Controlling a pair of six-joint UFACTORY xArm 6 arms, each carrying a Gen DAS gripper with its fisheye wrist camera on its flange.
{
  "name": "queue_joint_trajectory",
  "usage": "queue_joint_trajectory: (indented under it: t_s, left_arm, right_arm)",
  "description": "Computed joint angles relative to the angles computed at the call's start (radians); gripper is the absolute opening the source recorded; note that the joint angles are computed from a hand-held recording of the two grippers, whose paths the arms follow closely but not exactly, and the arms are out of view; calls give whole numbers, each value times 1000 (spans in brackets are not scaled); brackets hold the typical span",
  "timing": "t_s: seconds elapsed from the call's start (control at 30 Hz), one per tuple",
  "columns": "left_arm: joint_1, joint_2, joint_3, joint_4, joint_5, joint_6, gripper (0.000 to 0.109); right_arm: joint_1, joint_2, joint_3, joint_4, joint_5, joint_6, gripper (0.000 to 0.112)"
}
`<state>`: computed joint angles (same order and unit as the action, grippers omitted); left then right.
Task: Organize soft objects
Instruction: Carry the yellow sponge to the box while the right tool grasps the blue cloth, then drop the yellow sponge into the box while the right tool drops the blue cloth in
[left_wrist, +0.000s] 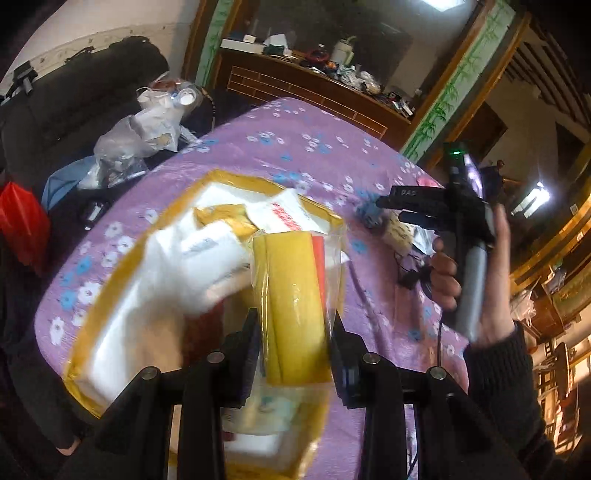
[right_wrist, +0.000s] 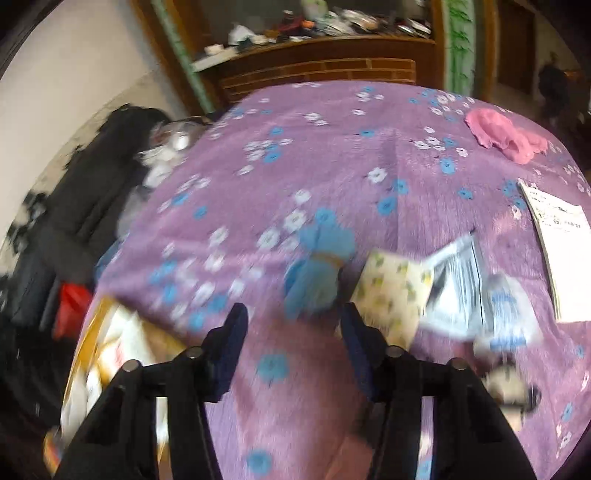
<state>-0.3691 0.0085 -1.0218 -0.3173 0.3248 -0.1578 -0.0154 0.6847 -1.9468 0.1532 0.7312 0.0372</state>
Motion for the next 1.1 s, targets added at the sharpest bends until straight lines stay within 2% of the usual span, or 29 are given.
queue_joint_trajectory:
  t_s: [0.03,0.1,0.17,0.2,0.27,0.37,0.43,0.57,0.63,0.73,0.8,0.83,0.9,1.0,1.1]
  left_arm:
    - [9,-3,5,-36,-1,34,35]
    - [22,-8,13,-71,-4,61,35]
    - [36,-5,13,-91,1,79,35]
    - [40,-5,15,-100,2,85,35]
    - [48,-10,23,-101,2,84,35]
    - [55,-18,32,-93,7,71,35]
    - [56,-24,36,-109,11,82,35]
    - [59,-36,35,-33,20,20,35]
    - [63,-32,20,-29,29,15,35]
    - [79,16,-48,48,59,-44,35]
    - [92,79,-130,68,101,-48,35]
    - [97,121,-182,122,115,-73,35]
    - [105,182,-256,166,141,-91,35]
    - [116,303,-397,187,211,-99,36]
    - [114,404,-516,244,300,-137,36]
  right_arm:
    - [3,52,-79,-44,43,52,43]
    - [-3,159,-238,-37,133,64,35]
    - [-2,219,-321,-81,173,105,21]
    - [-4,227,-327,-55,175,97,20]
    - [-2,166,-221,-56,105,89,18]
    - [0,-7,42,56,-35,-1,18]
    - [10,-148,233,186,-119,-132,18]
    - [39,-352,481,460,-177,-421,18]
    - [67,-423,562,560,-158,-546,18]
    - [111,-442,595,607,-139,-613,18]
    - [133,-412,569,617,-126,-609,18]
    - [137,-393,552,647,-112,-630,18]
    - [157,-357,529,689,-135,-663,18]
    - [165,-323,520,753,-141,-713,18]
    - [159,-305,509,752,-131,-697,19]
